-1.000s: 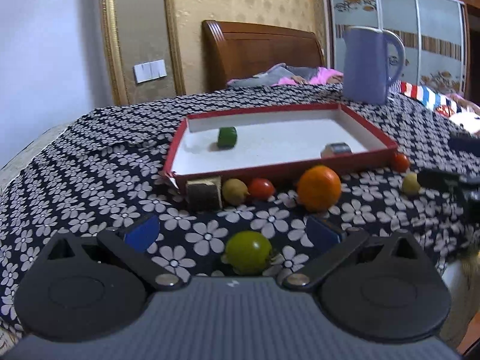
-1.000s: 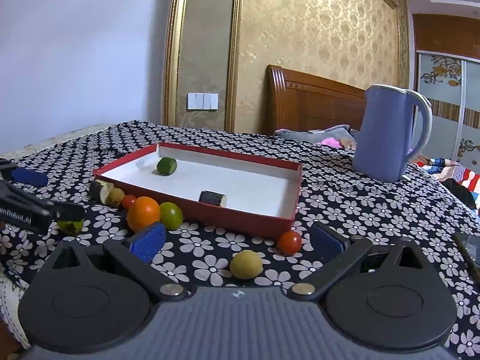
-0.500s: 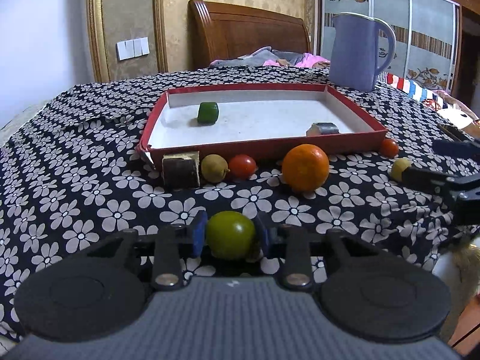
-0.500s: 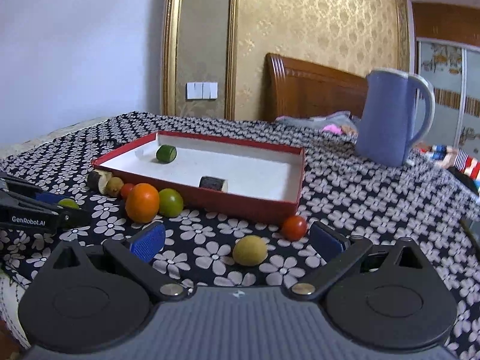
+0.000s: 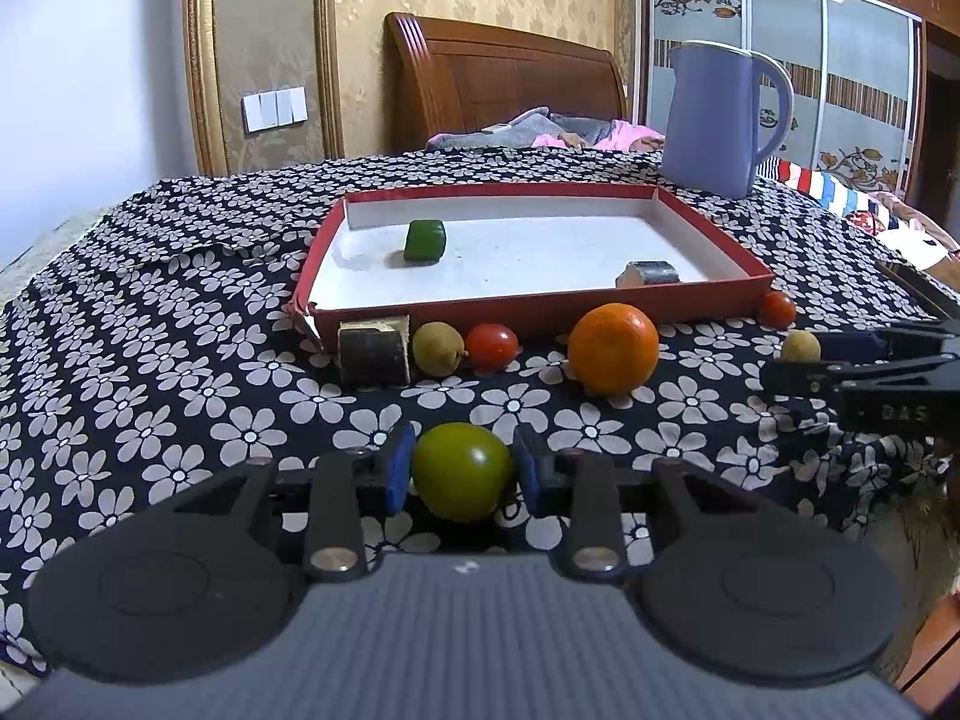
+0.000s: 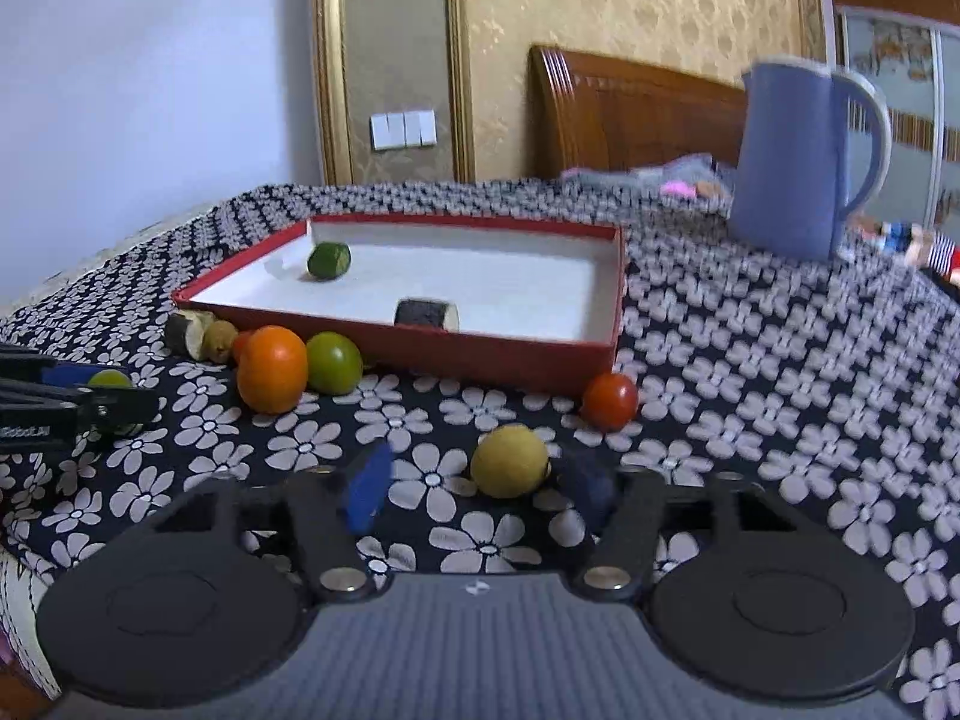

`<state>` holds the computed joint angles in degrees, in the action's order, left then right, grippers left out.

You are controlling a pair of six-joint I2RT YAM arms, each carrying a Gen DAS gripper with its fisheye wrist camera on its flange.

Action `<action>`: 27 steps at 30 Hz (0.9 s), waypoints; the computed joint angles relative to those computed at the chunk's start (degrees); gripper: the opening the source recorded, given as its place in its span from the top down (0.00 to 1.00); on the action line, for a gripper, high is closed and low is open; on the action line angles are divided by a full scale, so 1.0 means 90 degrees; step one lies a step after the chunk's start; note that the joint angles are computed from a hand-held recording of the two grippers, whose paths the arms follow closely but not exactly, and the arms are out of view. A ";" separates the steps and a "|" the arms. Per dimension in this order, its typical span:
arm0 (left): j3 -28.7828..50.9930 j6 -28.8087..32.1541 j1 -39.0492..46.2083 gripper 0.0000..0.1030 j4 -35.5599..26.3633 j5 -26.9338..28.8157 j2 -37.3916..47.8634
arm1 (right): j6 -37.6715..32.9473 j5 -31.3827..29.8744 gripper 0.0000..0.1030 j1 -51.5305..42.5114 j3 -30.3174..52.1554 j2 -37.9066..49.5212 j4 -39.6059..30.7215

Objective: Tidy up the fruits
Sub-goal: 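Grasp the yellow round fruit with the right tool while the left tool lifts the tomato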

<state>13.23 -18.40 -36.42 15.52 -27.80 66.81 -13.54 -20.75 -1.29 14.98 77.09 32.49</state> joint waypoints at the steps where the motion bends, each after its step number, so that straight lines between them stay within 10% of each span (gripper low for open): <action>1: -0.0005 0.0004 0.0008 0.69 0.0004 0.0006 -0.0007 | 0.0007 0.0006 0.50 -0.0005 0.0011 0.0013 -0.0012; 6: -0.0028 0.0010 0.0009 0.69 0.0073 0.0001 -0.0002 | 0.0072 0.0091 0.73 -0.0105 0.0025 0.0006 0.0018; 27: 0.0941 0.0778 0.0163 0.69 -0.0305 -0.0108 0.0028 | -0.0044 -0.0916 0.73 -0.0676 -0.0393 -0.0871 -0.0126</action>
<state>21.69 -11.40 -34.95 12.77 -28.77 67.07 -13.93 -29.00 -7.38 11.44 69.25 31.36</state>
